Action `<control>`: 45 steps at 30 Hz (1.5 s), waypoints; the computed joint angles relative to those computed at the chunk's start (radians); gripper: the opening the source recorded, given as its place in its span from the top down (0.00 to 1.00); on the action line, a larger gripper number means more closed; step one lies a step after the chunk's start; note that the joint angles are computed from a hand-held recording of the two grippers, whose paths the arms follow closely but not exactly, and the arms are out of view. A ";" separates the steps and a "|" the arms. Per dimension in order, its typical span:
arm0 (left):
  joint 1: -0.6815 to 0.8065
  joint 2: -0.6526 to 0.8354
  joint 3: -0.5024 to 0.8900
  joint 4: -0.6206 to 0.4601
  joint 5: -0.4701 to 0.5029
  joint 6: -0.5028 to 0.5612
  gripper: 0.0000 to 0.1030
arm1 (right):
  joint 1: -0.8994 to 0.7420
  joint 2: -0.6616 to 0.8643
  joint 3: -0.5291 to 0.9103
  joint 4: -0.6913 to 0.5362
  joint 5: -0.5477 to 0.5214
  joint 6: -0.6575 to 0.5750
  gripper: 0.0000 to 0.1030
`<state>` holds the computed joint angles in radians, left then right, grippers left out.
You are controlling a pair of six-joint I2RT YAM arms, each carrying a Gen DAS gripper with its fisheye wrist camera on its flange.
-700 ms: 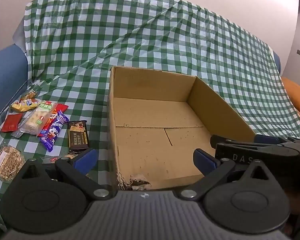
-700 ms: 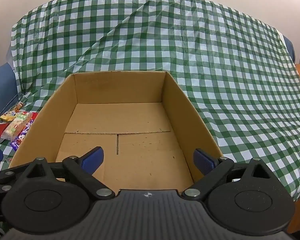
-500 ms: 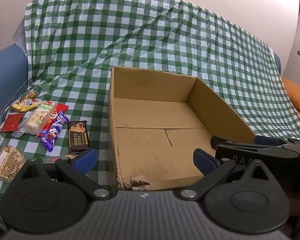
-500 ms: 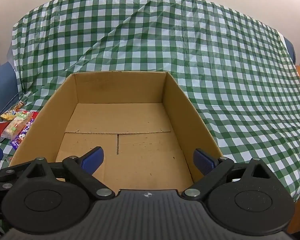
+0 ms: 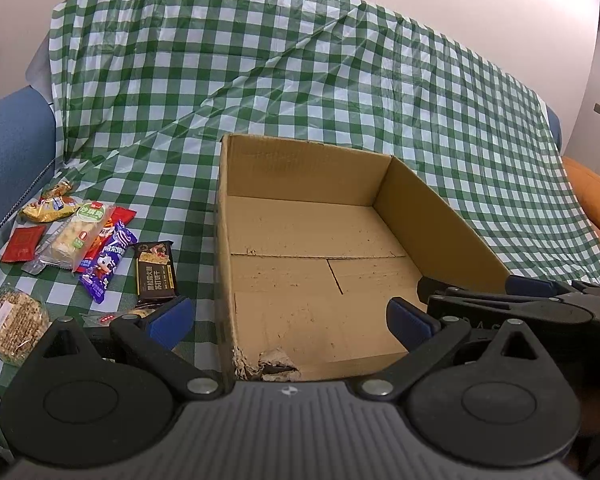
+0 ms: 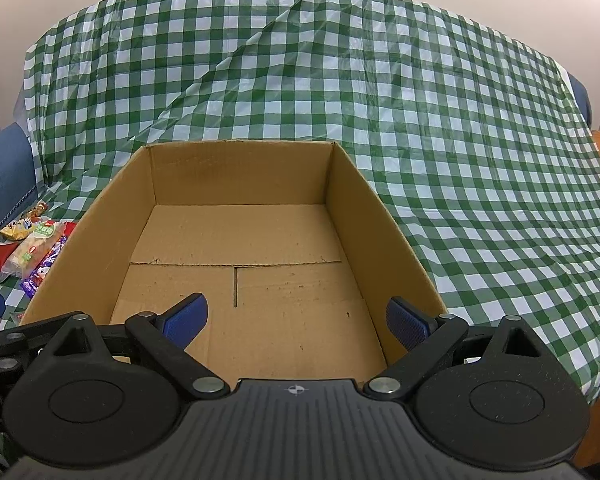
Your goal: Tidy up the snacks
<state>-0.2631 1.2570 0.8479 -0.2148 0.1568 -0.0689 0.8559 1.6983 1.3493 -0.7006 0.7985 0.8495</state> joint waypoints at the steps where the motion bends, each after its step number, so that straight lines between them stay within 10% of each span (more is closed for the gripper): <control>1: 0.000 0.001 0.002 -0.002 0.000 0.000 0.00 | 0.000 -0.001 -0.003 0.004 0.000 -0.001 0.07; 45: 0.013 0.007 0.020 -0.016 0.014 0.006 0.00 | 0.004 0.006 -0.008 0.026 0.035 -0.026 0.07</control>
<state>-0.2504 1.2639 0.8676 -0.2306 0.1711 -0.0633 0.8599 1.7044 1.3414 -0.6744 0.8340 0.8236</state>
